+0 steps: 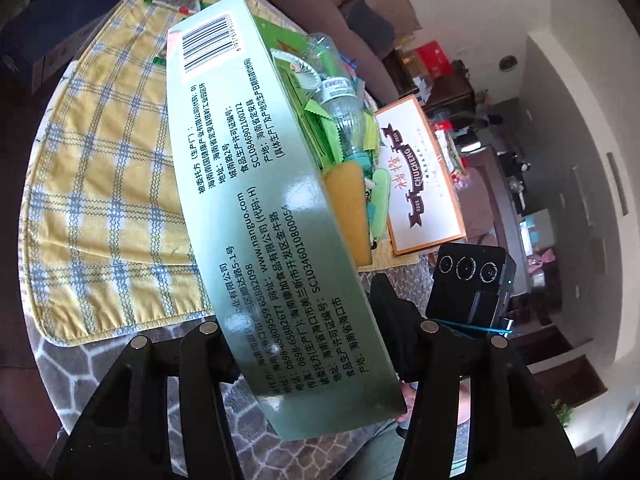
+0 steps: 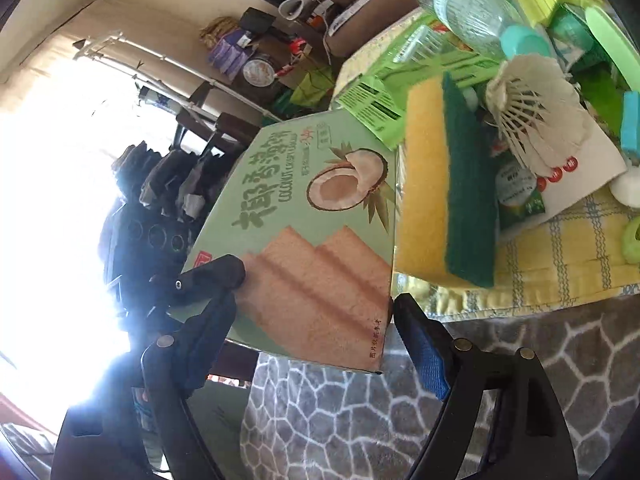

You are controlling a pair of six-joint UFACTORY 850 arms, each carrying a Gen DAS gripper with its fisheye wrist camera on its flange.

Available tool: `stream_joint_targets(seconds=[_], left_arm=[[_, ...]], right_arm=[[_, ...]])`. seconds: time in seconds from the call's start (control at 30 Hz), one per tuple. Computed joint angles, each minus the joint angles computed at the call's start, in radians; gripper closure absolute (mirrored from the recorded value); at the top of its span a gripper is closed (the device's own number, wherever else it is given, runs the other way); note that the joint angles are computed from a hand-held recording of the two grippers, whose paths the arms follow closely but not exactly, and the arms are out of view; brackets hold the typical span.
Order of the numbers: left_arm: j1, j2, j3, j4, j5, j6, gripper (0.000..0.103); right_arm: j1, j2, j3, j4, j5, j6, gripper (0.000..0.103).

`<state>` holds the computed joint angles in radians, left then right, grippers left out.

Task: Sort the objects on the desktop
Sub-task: 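Carry the wafer box with the left gripper and lower it into the cardboard box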

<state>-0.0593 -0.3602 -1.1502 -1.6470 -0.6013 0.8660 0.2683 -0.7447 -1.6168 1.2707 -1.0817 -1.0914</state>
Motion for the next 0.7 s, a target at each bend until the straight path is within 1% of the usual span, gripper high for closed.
stream_joint_targets(seconds=[0.17,0.27,0.37,0.4,0.53,0.63,0.7], left_arm=[[-0.003,0.085,0.025,0.02,0.025,-0.023,0.052],[-0.022,0.12,-0.005,0.076,0.053,-0.07,0.052],[-0.058,0.122,-0.078,0.172,0.095,-0.173,0.052],[-0.068,0.111,-0.116,0.215,0.1,-0.22,0.052],[-0.137,-0.005,-0.352,0.428,0.112,-0.456,0.052],[-0.178,-0.123,-0.548,0.497,0.082,-0.561,0.051],[-0.203,-0.232,-0.716,0.526,0.054,-0.622,0.05]], right_arm=[[-0.006,0.057,0.039,0.034,-0.054,-0.056,0.019],[-0.017,0.095,0.055,0.061,-0.086,-0.08,0.019],[-0.047,0.122,0.049,0.085,-0.119,-0.083,0.019],[-0.06,0.125,0.04,0.087,-0.127,-0.087,0.019],[-0.124,0.128,-0.047,0.072,-0.137,-0.078,0.019],[-0.181,0.09,-0.177,0.028,-0.143,-0.025,0.019],[-0.225,0.054,-0.27,-0.009,-0.147,0.014,0.019]])
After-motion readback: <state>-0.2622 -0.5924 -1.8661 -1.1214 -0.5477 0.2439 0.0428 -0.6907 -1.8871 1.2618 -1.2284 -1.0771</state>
